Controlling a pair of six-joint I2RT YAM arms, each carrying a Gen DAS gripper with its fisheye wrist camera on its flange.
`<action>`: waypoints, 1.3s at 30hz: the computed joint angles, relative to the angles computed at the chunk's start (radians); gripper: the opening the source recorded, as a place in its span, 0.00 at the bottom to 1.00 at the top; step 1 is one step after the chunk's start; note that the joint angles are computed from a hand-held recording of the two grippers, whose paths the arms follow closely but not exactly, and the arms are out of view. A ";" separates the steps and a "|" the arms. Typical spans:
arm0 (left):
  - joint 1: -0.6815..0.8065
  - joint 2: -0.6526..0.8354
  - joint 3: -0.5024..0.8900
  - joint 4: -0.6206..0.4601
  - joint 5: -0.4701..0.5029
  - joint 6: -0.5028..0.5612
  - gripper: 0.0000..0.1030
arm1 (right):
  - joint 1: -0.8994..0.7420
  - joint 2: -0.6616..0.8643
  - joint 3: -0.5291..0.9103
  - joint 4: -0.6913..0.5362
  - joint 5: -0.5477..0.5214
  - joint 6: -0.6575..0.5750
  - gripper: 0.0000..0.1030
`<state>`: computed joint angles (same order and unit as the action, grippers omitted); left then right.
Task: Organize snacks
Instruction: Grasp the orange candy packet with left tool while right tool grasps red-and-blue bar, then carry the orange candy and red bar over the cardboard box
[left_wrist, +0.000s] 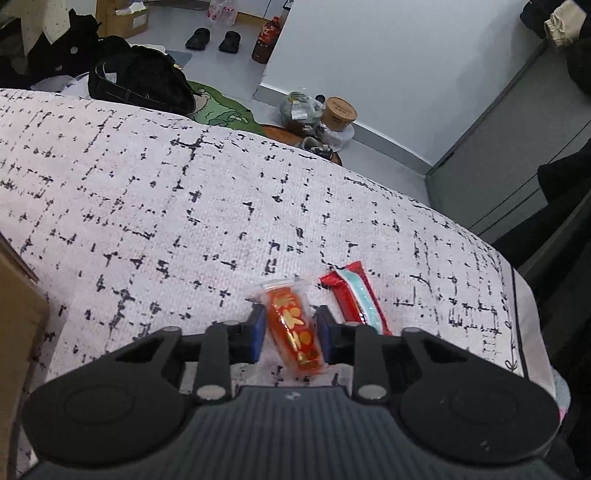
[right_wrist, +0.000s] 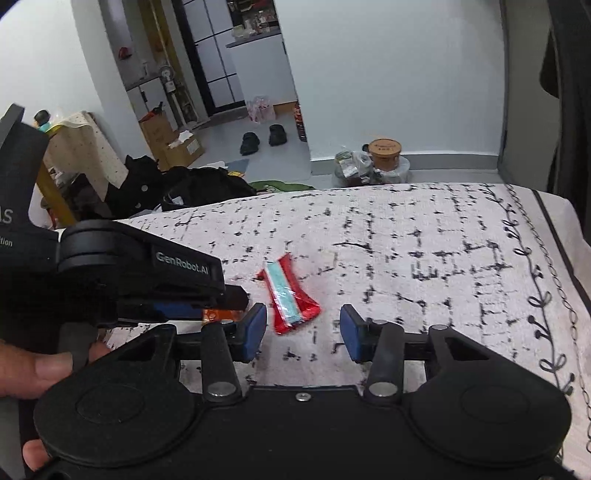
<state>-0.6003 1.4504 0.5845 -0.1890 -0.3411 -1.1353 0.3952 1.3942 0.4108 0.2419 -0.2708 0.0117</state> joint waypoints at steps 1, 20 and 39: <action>0.003 -0.006 -0.003 -0.004 0.000 0.006 0.18 | 0.008 0.006 0.003 0.005 0.005 -0.003 0.43; 0.064 -0.202 -0.062 -0.165 -0.057 0.093 0.17 | 0.125 0.196 0.146 0.029 0.119 -0.040 0.41; -0.068 -0.410 -0.142 -0.315 -0.126 0.033 0.17 | 0.135 -0.047 0.033 -0.167 0.146 0.069 0.19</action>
<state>-0.6679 1.0402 0.4427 -0.5039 -0.4670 -1.1021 0.5302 1.3474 0.4437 0.0749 -0.1253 0.0809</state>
